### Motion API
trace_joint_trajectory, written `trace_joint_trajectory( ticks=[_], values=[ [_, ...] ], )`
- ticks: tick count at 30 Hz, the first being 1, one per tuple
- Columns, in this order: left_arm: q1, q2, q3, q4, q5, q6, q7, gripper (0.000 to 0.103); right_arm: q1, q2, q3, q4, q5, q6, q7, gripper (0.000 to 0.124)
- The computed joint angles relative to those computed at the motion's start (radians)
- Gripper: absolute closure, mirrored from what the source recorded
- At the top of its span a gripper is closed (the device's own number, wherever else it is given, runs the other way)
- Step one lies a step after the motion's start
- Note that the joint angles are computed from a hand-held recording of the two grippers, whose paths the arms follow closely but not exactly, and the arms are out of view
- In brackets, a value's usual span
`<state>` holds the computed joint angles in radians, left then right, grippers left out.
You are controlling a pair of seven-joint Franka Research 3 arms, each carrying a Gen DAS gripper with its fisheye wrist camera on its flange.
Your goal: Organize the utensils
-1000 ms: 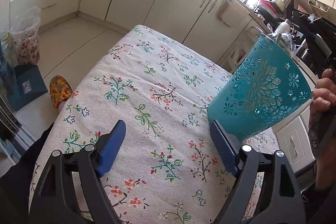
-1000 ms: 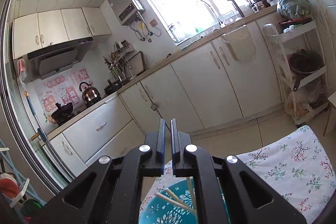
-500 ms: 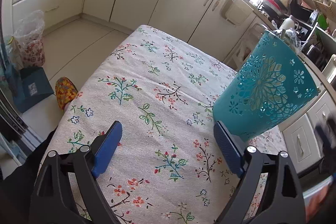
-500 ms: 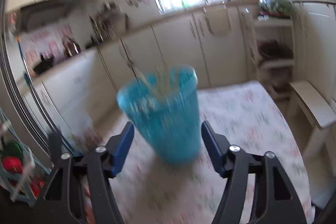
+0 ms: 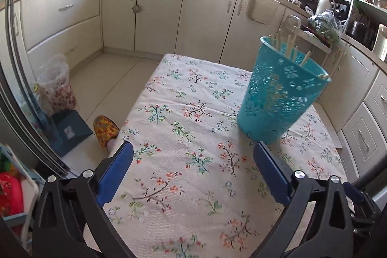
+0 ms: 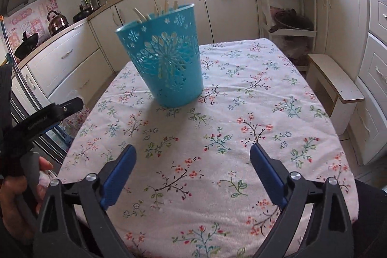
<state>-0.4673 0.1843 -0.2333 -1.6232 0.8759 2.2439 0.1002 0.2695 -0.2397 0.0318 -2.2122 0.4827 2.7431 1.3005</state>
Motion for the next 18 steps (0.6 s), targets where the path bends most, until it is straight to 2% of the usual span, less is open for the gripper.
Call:
trace_joint_trajectory(
  ticks=[6,8,15,18],
  values=[
    [-0.031,-0.052,-0.032,0.018,0.011,-0.105,0.053,0.008,-0.005,-0.098,0.003,-0.037,-0.008,-0.021,0.02,0.028],
    [-0.043,-0.06,-0.047,0.045,-0.002,-0.168,0.085,0.008,-0.013,-0.126,0.008,-0.039,-0.031,-0.044,0.041,0.028],
    [-0.064,-0.127,-0.09,0.055,-0.03,-0.235,0.164,0.007,-0.028,-0.234,0.015,-0.034,-0.076,-0.171,0.116,0.028],
    [-0.081,-0.145,-0.116,0.072,-0.056,-0.296,0.197,0.007,-0.017,-0.299,0.011,-0.067,-0.067,-0.208,0.13,0.028]
  ],
)
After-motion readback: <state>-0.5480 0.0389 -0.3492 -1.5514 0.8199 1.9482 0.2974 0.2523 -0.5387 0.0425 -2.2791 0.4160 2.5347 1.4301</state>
